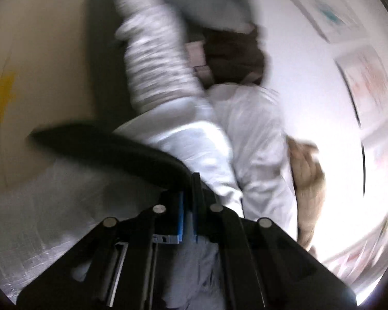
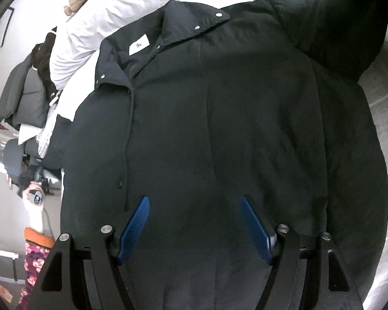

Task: Fold large clothes

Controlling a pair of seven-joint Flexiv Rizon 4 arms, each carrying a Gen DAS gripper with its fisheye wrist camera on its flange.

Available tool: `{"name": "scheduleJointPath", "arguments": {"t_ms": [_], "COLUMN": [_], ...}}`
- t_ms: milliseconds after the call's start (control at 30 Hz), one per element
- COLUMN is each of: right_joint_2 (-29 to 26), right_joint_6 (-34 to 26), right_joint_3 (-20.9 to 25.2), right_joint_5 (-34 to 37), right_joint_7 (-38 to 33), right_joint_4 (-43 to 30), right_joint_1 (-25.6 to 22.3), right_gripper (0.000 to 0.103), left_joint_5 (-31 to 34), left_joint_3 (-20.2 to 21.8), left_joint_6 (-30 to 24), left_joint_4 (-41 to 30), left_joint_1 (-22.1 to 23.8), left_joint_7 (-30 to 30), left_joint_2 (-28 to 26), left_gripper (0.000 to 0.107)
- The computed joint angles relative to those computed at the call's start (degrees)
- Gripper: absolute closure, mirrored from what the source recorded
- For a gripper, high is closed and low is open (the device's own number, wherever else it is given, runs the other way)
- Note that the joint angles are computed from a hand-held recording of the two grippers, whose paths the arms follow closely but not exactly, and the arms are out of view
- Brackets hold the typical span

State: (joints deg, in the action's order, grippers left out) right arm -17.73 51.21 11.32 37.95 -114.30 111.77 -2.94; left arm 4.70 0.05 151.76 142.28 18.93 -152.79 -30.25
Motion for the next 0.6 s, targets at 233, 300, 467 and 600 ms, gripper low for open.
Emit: {"name": "scheduleJointPath", "arguments": {"t_ms": [233, 300, 467, 600], "right_joint_2": [1.33, 1.81, 2.73, 2.90], "right_joint_6": [-0.02, -0.01, 0.03, 0.05], "right_joint_3": [0.13, 0.00, -0.44, -0.72], "right_joint_5": [0.99, 1.35, 1.56, 0.85], "right_joint_7": [-2.01, -2.44, -2.94, -2.63], "right_joint_4": [0.34, 0.54, 1.04, 1.42], "right_joint_1": [-0.25, -0.24, 0.23, 0.86], "right_gripper": [0.029, 0.029, 0.029, 0.029], "left_joint_5": [-9.89, -8.14, -2.76, -5.64], "left_joint_3": [1.27, -0.65, -6.18, -8.40], "left_joint_6": [-12.74, -17.75, -39.46, -53.52], "left_joint_4": [-5.57, -8.26, -16.65, -19.71], "left_joint_1": [-19.14, -21.21, -24.34, -27.58], "left_joint_7": [36.73, 43.26, 57.16, 64.39], "left_joint_2": [11.28, 11.69, 8.09, 3.49], "left_gripper": [0.101, 0.101, 0.099, 0.083]}}
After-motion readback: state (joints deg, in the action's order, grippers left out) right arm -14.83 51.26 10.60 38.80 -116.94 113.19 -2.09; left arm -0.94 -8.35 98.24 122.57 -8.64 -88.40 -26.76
